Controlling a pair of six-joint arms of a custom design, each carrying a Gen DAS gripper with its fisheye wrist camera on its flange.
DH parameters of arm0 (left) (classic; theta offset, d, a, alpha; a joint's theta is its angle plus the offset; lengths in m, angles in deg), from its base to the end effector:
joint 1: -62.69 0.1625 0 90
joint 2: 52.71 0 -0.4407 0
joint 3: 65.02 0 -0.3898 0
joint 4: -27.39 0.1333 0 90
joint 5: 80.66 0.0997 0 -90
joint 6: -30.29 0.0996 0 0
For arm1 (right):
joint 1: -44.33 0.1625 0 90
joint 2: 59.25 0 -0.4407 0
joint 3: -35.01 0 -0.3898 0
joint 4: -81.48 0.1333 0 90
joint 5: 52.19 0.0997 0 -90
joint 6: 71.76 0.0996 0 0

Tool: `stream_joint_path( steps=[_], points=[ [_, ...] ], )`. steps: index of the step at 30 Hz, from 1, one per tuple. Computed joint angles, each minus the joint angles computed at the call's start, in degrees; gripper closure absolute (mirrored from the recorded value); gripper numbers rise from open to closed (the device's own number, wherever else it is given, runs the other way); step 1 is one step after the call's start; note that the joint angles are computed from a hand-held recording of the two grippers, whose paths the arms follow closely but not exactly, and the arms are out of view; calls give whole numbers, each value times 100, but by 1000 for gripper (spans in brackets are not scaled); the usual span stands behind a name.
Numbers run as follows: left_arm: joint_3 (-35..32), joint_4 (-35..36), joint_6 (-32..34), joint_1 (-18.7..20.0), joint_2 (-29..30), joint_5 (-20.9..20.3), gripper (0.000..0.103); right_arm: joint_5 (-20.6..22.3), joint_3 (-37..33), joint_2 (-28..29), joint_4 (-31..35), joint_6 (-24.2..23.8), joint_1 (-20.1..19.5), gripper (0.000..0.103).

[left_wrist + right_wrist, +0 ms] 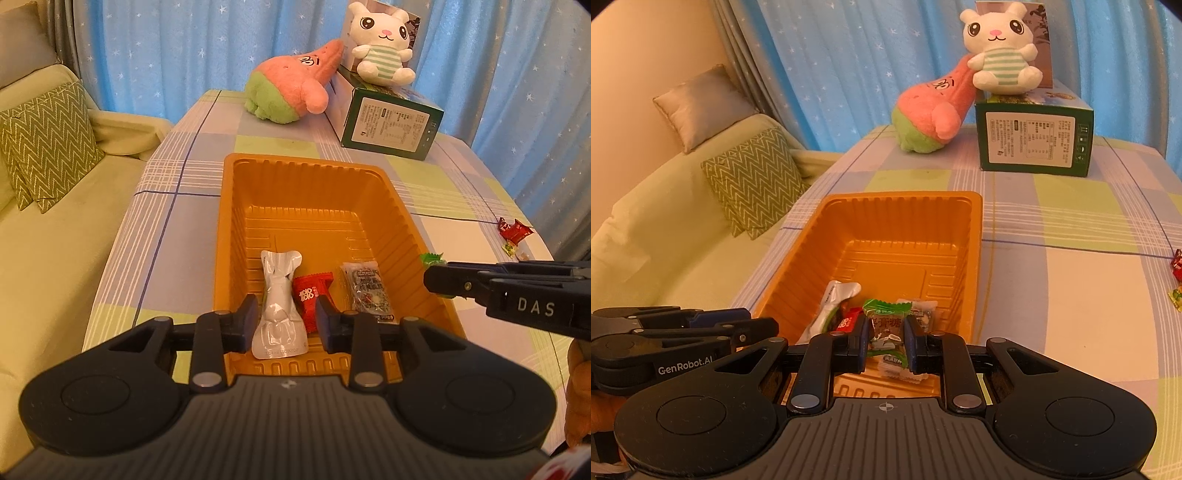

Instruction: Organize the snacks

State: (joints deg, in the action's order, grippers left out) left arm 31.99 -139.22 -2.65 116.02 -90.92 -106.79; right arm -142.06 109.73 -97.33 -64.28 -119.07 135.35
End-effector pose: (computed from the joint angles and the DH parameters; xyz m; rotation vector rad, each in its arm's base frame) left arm -0.2135 -0.6596 0.0904 -0.1410 2.1732 -1.0500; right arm 0.1475 -0.7840 0.1402 1.2193 -2.7162 0.4624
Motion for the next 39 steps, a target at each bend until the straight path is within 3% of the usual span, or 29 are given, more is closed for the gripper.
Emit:
stream_joint_path(
  steps=[13,17,18,20,21,26,39],
  points=[
    [53,-99,57,-6,-31,19,72,34,-46,35,1,100,14,82],
    [88,-107,-2,1,-62,36,68,268,-165,100,73,428,-44,80],
    [97,-90,-21,-1,-69,50,68,297,-232,126,155,577,-60,76],
    [117,-69,-61,-8,-83,60,66,353,-307,147,240,772,-100,40],
    [128,-66,-83,-10,-89,59,65,382,-306,141,205,828,-120,38],
    [153,-80,-119,-39,-84,46,56,316,-217,34,108,854,-189,38],
    [108,-103,-215,-374,60,103,43,71,685,-765,-684,887,-543,38]
  ],
)
